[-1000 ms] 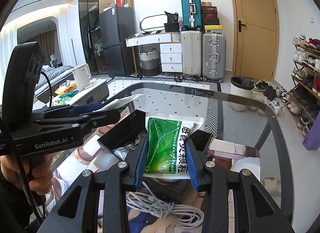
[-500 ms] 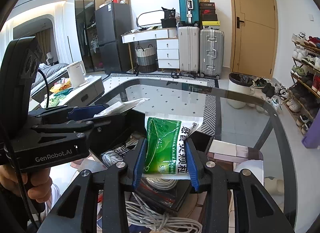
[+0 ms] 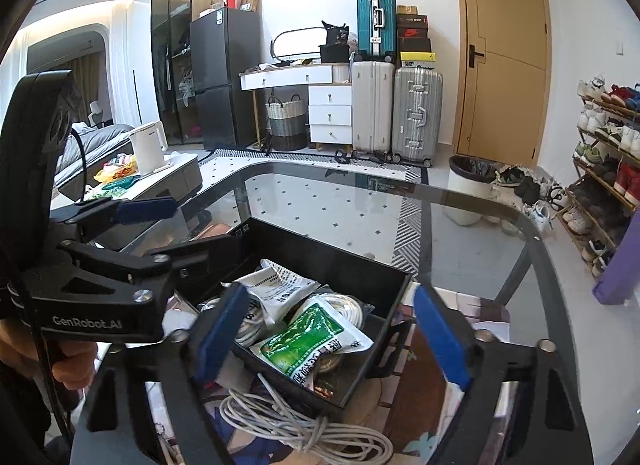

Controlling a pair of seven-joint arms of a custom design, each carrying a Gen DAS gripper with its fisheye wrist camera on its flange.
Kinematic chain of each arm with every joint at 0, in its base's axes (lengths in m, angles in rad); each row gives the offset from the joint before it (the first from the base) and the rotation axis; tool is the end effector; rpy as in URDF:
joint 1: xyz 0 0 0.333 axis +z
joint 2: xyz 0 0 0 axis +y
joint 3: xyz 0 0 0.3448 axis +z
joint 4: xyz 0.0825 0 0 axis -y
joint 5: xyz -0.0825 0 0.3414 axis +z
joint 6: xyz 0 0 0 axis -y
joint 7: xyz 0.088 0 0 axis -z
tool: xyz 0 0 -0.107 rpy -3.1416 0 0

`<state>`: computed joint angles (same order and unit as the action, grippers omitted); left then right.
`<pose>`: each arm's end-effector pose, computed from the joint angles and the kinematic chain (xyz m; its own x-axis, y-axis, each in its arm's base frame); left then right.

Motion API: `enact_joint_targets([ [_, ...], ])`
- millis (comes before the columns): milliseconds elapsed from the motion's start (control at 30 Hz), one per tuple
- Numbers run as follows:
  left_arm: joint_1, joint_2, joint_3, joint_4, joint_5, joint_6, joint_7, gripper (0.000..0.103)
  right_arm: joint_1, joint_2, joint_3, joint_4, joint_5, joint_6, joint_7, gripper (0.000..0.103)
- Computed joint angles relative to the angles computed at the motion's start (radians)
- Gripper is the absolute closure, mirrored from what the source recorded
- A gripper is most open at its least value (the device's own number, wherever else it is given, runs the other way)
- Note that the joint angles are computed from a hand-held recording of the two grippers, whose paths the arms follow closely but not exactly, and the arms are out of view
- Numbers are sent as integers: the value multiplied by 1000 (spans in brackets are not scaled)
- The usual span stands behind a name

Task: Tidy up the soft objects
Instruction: 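Withdraw both tools from the box, left tool toward the red-edged packet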

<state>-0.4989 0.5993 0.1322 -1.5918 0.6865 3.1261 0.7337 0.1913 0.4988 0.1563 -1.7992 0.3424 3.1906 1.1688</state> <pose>0.6378 -0.3289 0.4298 -0.2888 -0.9565 0.0419 -0.5706 0.1368 -0.8097 0.6576 0.1837 0.4293 0.3461 -0.9380 -0.0174 -0.5912 -0.2036 -0.7804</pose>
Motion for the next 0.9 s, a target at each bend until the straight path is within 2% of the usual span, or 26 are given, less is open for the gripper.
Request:
enact_joint_targets([
  [67, -29, -12, 40, -18, 19, 16, -24, 5, 12, -12, -17, -13, 0, 2, 7, 7],
  [200, -95, -32, 135, -58, 67, 52, -90, 4, -3, -31, 0, -41, 4, 20, 5, 2],
  [467, -213, -65, 302, -150, 121, 120, -201, 3, -83, -73, 102, -106, 27, 35, -25, 1],
  [667, -275, -84, 377, -233, 79, 169, -187, 3, -132, -106, 163, -164, 46, 43, -50, 1],
  [767, -284, -95, 380, -268, 48, 183, -155, 3, -138, -120, 171, -188, 50, 43, -61, 1],
  [900, -320, -103, 413, -309, 6, 206, -116, 3, -160, -137, 194, -219, 63, 45, -75, 1],
])
